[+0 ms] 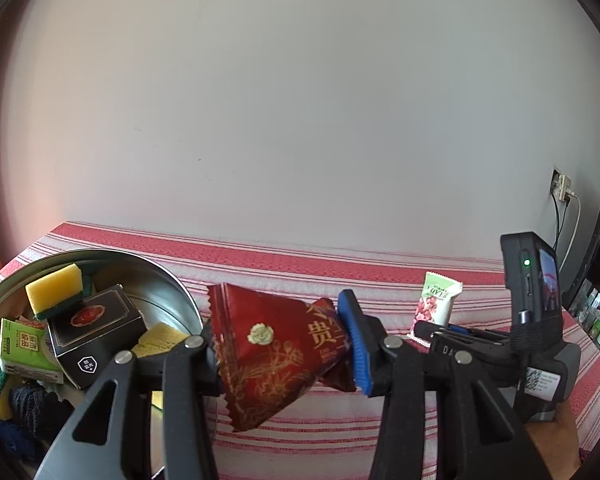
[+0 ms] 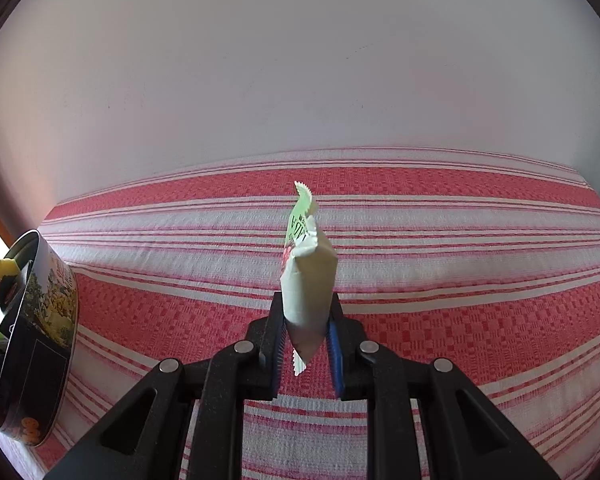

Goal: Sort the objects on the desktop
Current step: 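Carry the red packet and white candy wrapper over the tin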

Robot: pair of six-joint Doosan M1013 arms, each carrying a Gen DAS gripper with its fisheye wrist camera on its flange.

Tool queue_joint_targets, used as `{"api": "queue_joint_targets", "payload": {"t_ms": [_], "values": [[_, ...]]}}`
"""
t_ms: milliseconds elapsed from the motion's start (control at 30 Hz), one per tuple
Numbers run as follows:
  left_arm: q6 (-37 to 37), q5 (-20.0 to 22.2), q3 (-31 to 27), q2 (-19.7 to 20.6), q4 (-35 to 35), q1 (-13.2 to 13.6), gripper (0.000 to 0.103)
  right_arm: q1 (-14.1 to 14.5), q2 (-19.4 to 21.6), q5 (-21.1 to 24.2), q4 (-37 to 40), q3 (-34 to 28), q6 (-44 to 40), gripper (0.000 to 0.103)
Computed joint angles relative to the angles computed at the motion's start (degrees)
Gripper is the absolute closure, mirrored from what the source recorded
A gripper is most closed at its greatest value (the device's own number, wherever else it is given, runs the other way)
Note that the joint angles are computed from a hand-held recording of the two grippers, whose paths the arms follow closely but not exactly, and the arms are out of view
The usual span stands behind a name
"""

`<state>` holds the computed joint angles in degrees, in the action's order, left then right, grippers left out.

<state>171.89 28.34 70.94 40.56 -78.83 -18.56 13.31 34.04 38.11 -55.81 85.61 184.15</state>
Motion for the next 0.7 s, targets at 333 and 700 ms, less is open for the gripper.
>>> {"api": "queue_joint_targets", "payload": {"t_ms": [333,700], "values": [[-0.11,0.62,0.74,-0.34,-0.46,-0.07,0.057,2.03,-3.91,-3.33,-27.96,6.1,24.3,0.083],[3.48,-2.13,1.67,-0.76,-0.37,-0.93,0.057,5.4,-4.48,4.66,-31.63,7.54,29.39,0.083]]}}
